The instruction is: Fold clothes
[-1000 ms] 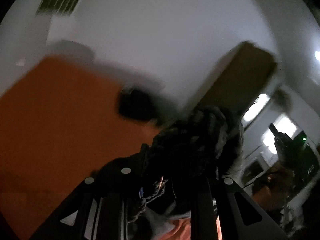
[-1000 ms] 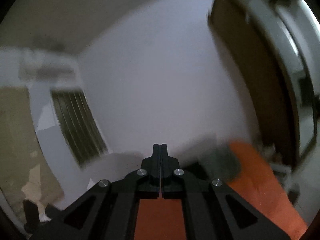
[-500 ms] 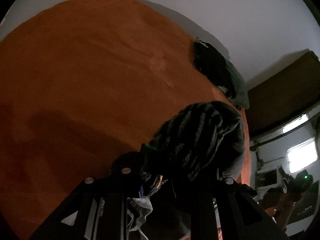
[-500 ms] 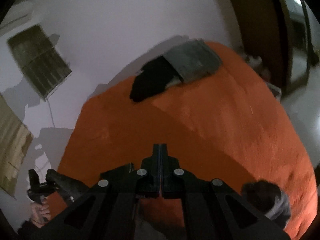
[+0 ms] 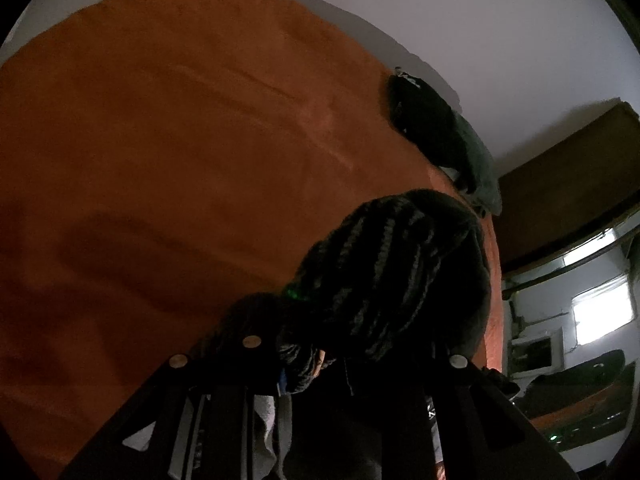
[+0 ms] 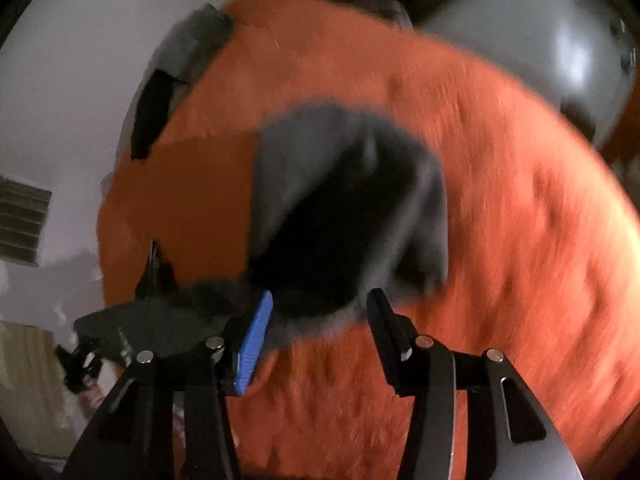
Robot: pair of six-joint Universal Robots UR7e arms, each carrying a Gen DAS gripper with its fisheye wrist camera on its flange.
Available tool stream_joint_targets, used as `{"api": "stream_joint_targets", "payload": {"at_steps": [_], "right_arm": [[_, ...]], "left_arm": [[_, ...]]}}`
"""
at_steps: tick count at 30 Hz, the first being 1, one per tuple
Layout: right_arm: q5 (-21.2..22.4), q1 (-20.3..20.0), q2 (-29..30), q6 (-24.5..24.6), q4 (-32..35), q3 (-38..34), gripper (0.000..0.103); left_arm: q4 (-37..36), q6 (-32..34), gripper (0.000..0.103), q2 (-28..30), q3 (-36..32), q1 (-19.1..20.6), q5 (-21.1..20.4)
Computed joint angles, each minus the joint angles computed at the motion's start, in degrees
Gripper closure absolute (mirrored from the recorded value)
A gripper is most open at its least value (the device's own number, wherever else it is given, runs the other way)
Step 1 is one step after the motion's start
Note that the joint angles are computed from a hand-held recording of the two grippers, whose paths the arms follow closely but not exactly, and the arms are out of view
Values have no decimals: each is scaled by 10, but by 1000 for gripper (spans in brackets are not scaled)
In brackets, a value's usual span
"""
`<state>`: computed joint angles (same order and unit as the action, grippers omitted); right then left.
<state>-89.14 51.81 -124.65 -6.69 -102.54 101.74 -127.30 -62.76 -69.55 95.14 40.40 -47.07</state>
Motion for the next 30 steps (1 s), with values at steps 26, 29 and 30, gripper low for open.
{"api": "stream_joint_targets", "payload": {"at_steps": [26,29,30], "right_arm": [[-315,378,135,-310,-603,72,84],[-307,414,221,-334,-593,-16,84],[-303,420,248,-330,-578,-48,84]], "left_arm": [[-61,56,82,17,11,-30,91],[-53,47,82,19,-15,-19,101],[-42,38,83,18,-25,-15,107]]}}
